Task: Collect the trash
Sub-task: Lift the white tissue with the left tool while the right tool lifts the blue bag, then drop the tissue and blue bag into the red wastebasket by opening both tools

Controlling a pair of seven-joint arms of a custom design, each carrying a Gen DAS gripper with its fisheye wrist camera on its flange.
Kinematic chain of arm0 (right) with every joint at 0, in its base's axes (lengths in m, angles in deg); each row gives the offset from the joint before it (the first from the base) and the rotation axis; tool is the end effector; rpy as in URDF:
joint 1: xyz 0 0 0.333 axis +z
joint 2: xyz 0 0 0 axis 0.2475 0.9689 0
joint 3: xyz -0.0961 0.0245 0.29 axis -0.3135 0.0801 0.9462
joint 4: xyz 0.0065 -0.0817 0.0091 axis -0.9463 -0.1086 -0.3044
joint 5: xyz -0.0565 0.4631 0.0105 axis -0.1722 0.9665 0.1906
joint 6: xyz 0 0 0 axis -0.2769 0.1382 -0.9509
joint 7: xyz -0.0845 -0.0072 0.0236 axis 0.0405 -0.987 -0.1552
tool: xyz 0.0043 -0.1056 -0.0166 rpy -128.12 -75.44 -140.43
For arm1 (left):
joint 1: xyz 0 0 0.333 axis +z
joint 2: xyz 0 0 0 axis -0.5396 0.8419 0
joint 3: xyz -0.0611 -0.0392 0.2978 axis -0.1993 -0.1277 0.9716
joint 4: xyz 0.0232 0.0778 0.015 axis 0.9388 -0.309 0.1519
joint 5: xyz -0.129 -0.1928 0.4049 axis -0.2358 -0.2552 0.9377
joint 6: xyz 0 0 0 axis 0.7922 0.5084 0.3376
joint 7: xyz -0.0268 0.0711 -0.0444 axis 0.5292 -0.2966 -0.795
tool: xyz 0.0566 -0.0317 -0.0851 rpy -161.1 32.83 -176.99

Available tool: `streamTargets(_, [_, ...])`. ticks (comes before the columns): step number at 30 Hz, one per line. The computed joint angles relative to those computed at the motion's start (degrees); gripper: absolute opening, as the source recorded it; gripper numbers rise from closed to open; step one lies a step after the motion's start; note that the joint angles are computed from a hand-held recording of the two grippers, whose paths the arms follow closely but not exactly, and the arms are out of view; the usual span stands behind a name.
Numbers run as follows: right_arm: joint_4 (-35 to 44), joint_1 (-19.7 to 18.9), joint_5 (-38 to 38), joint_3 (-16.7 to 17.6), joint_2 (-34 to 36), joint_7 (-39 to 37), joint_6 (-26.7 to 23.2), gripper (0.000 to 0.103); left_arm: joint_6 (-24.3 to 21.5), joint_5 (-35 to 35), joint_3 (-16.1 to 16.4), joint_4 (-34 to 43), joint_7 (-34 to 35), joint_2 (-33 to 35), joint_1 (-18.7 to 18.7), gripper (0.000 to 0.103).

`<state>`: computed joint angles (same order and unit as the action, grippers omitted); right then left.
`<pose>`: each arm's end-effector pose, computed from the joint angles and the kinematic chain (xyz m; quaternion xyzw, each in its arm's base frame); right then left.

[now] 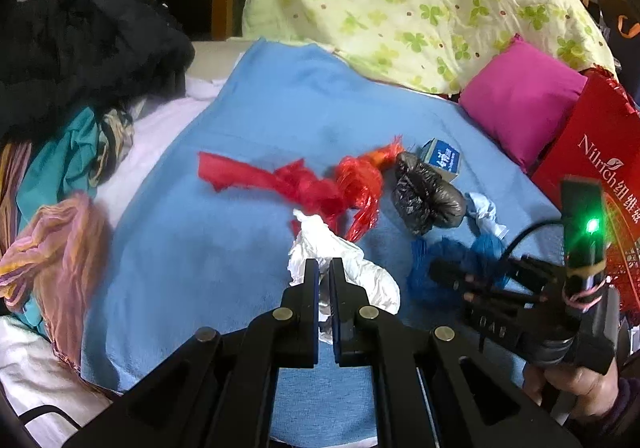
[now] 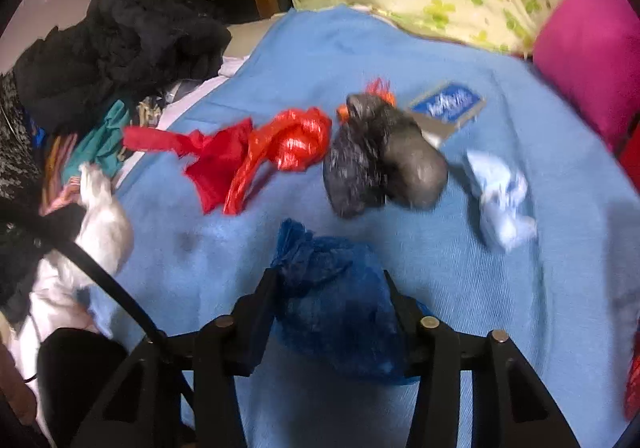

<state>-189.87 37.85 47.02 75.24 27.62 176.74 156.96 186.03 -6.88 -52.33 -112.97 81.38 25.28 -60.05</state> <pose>0.5927 0.3336 0.3844 -0.7416 0.5847 -0.1474 0.2940 0.5482 -0.4641 0.4387 -0.6529 0.6636 -0.3005 0.2077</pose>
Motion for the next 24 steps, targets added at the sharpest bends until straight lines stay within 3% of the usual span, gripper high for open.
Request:
streamTargets(5, [1.32,3.66,-17.93,-4.56,-1.06,14.03,0.01,0.043,0.41,0.14,0.04,0.12,0.24,-0.14,0.00,0.005])
streamTargets(8, [0.18,2.90,-25.23,-4.67,-3.63,20.46,0.24,0.043,0.30,0.61,-0.08,0.57,0.40,-0.26,-0.22,0.005])
streamTargets(13, [-1.45,0.51,-40.01,-2.81,-8.63,31.23,-1.99,0.043,0.35,1.09,-0.53,1.95,1.49,-0.24,-0.83,0.005])
streamTargets(18, [-5.47,-4.32,-49.87,0.38,-16.05,40.56,-2.27,0.043,0.98,1.40,-1.14,4.13,3.37,0.01,-1.94,0.005])
streamTargets(24, [-10.60,-10.67,-53.92,4.00,-25.10,46.06,-2.49,0.043,1.57,1.61,-1.57,9.16,6.43,2.05,-4.00,0.005])
